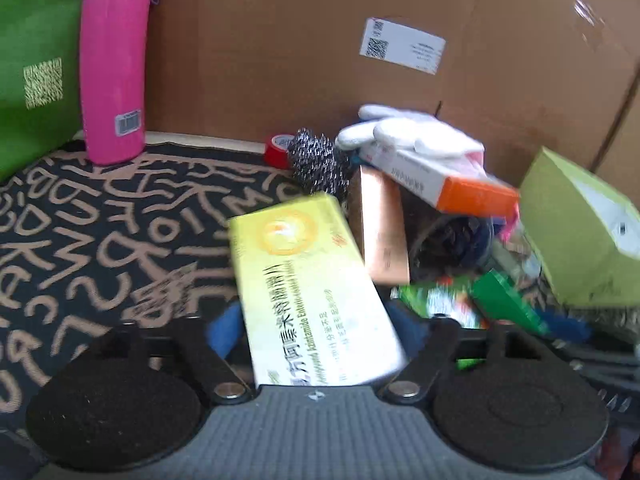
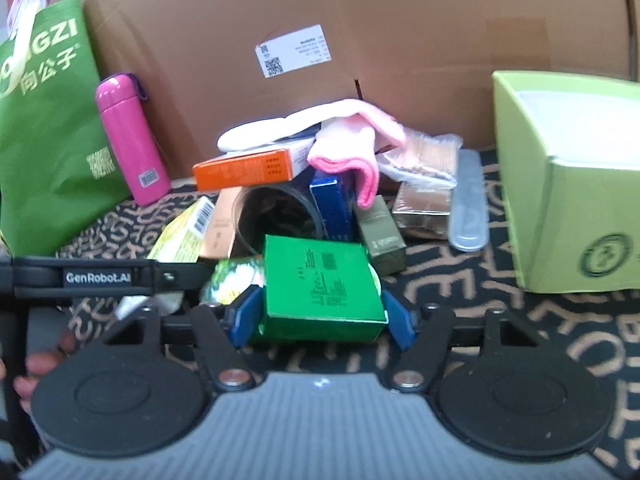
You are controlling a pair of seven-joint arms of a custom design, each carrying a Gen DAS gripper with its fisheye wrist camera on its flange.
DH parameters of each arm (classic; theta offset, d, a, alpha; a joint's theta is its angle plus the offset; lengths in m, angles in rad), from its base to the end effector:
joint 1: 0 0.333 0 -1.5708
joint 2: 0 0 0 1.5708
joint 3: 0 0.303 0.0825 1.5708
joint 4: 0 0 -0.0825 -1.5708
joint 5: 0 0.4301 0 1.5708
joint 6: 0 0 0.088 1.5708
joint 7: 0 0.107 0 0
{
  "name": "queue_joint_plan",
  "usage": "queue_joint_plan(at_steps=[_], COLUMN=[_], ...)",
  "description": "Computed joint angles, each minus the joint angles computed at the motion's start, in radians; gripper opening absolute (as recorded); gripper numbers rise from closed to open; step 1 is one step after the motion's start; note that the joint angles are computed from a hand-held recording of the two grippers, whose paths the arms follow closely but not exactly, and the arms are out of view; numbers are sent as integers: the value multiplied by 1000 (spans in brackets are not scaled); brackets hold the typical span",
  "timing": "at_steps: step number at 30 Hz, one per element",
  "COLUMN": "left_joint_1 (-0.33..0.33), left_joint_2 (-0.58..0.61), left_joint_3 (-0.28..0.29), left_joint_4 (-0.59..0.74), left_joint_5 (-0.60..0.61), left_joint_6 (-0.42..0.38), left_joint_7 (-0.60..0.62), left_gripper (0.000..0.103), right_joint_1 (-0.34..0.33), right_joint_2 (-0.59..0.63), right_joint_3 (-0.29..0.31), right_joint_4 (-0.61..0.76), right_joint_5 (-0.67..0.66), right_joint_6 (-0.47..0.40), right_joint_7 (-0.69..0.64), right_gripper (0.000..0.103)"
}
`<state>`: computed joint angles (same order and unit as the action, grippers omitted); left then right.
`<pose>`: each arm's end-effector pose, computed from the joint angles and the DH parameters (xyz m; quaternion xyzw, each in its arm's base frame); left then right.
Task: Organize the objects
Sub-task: 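Grasp the yellow medicine box with the left gripper while the right grasps the green box, then carry both boxes into the lime-green shoebox and open both grippers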
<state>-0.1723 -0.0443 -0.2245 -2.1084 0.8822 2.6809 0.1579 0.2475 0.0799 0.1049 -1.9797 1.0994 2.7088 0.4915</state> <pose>0.5577 -0.2611 0.4610 -0.7431 0.5320 -0.3064 0.2664 0.6218 0.1942 0.4504 -0.7781 0.4359 -0.0985 0.4414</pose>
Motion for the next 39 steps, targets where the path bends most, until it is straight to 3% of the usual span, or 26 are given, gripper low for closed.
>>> queue_joint_plan(at_steps=[5, 7, 10, 16, 19, 20, 22, 26, 31, 35, 39], left_joint_1=[-18, -14, 8, -11, -33, -38, -40, -49, -41, -21, -60], left_joint_2=[-100, -134, -138, -63, -51, -54, -67, -78, -128, -55, 122], left_joint_3=[-20, -41, -73, -73, -73, -68, -57, -59, -72, -90, -63], left_joint_4=[-111, -145, -139, -44, -29, -35, -53, -54, -61, 59, 278], left_joint_5=[-93, -107, -98, -104, -51, -45, -44, -80, -75, 29, 59], left_joint_6=[26, 30, -9, -129, -174, -166, -122, -127, -14, 109, 195], left_joint_7=[174, 192, 130, 179, 175, 172, 169, 215, 243, 236, 265], left_gripper=[74, 76, 86, 86, 86, 82, 70, 70, 70, 70, 70], right_joint_1=[18, 27, 46, 70, 66, 64, 66, 66, 61, 59, 36], right_joint_2=[-126, -174, -219, -205, -188, -183, -182, -196, -250, -254, -181], right_joint_3=[-19, -45, -81, -104, -106, -101, -93, -96, -133, -149, -131], right_joint_4=[-161, -216, -258, -239, -223, -221, -224, -235, -243, -188, -71], right_joint_5=[-116, -148, -131, -72, -65, -68, -62, -20, 126, 296, 408], right_joint_6=[94, 77, 46, 44, 15, 22, 47, 46, 7, 86, 212], right_joint_7=[-56, -76, -83, -127, -145, -148, -163, -201, -288, -446, -558], right_gripper=[65, 67, 80, 80, 80, 79, 66, 64, 64, 64, 64])
